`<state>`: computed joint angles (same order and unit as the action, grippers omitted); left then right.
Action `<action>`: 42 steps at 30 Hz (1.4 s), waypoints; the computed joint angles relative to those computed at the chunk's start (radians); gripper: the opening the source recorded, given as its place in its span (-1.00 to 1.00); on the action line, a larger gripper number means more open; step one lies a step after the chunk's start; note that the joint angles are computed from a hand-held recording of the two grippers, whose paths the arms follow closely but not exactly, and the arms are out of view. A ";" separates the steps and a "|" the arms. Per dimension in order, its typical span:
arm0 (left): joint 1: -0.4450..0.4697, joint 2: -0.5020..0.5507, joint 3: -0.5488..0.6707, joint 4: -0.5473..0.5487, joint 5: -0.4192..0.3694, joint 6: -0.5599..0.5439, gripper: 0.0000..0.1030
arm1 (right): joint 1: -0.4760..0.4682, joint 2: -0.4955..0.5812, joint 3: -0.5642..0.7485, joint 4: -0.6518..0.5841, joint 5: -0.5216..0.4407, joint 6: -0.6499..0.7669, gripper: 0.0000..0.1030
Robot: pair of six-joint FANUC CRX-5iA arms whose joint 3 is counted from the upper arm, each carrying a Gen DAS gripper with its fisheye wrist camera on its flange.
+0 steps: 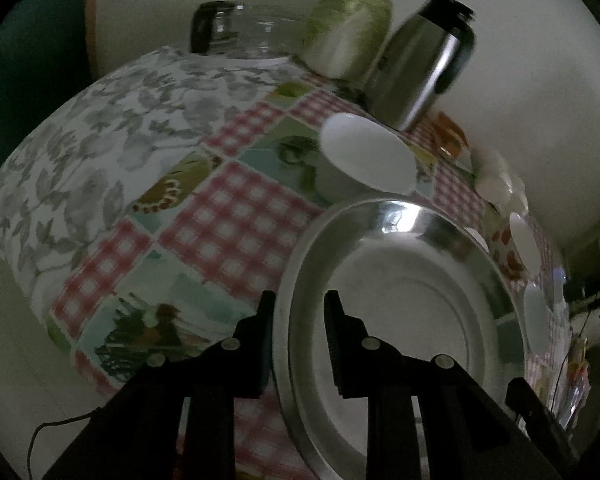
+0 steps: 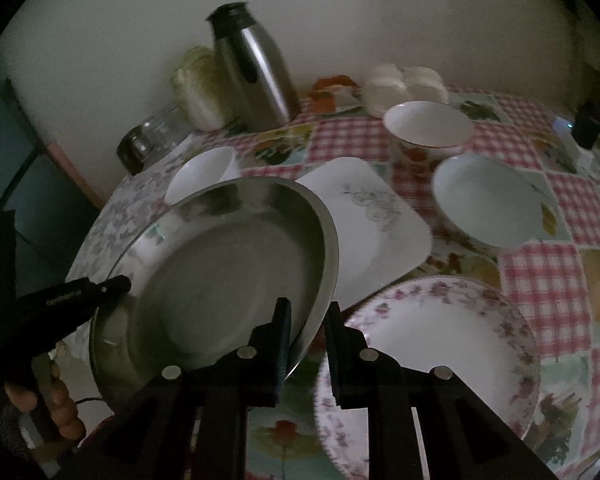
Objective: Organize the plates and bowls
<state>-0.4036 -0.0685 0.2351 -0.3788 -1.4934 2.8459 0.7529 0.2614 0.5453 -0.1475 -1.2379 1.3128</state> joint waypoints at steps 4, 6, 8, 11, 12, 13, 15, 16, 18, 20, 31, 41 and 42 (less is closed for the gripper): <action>-0.010 0.057 0.066 0.005 -0.010 -0.056 -0.54 | -0.019 0.000 -0.006 0.019 0.003 -0.032 -0.65; -0.013 0.080 0.089 0.009 -0.010 -0.084 -0.49 | -0.032 0.004 -0.004 0.024 0.000 -0.049 -0.65; -0.012 0.106 0.113 0.023 -0.006 -0.112 -0.42 | -0.044 0.008 -0.001 0.022 -0.003 -0.064 -0.65; -0.005 0.139 0.140 0.044 -0.005 -0.139 -0.40 | -0.064 0.018 0.007 0.015 -0.012 -0.081 -0.60; 0.001 0.148 0.146 0.056 -0.002 -0.146 -0.40 | -0.067 0.020 0.007 0.021 -0.013 -0.090 -0.60; 0.005 0.159 0.153 0.064 -0.002 -0.153 -0.40 | -0.069 0.023 0.007 0.025 -0.014 -0.098 -0.60; 0.008 0.178 0.169 0.074 -0.008 -0.169 -0.40 | -0.074 0.028 0.011 0.030 -0.017 -0.106 -0.60; 0.010 0.190 0.180 0.079 -0.014 -0.179 -0.40 | -0.076 0.031 0.013 0.031 -0.020 -0.110 -0.60; 0.013 0.207 0.192 0.086 -0.019 -0.187 -0.40 | -0.078 0.038 0.017 0.038 -0.028 -0.123 -0.60; 0.020 0.218 0.197 0.097 -0.014 -0.192 -0.37 | -0.084 0.045 0.020 0.035 -0.030 -0.127 -0.60; 0.056 0.226 0.172 0.147 0.056 -0.193 -0.11 | -0.065 0.070 0.019 0.105 -0.001 -0.128 -0.60; 0.073 0.253 0.194 0.139 0.072 -0.207 0.01 | -0.049 0.099 0.030 0.146 0.011 -0.129 -0.60; 0.076 0.254 0.192 0.142 0.076 -0.208 0.01 | -0.048 0.102 0.033 0.150 0.011 -0.129 -0.60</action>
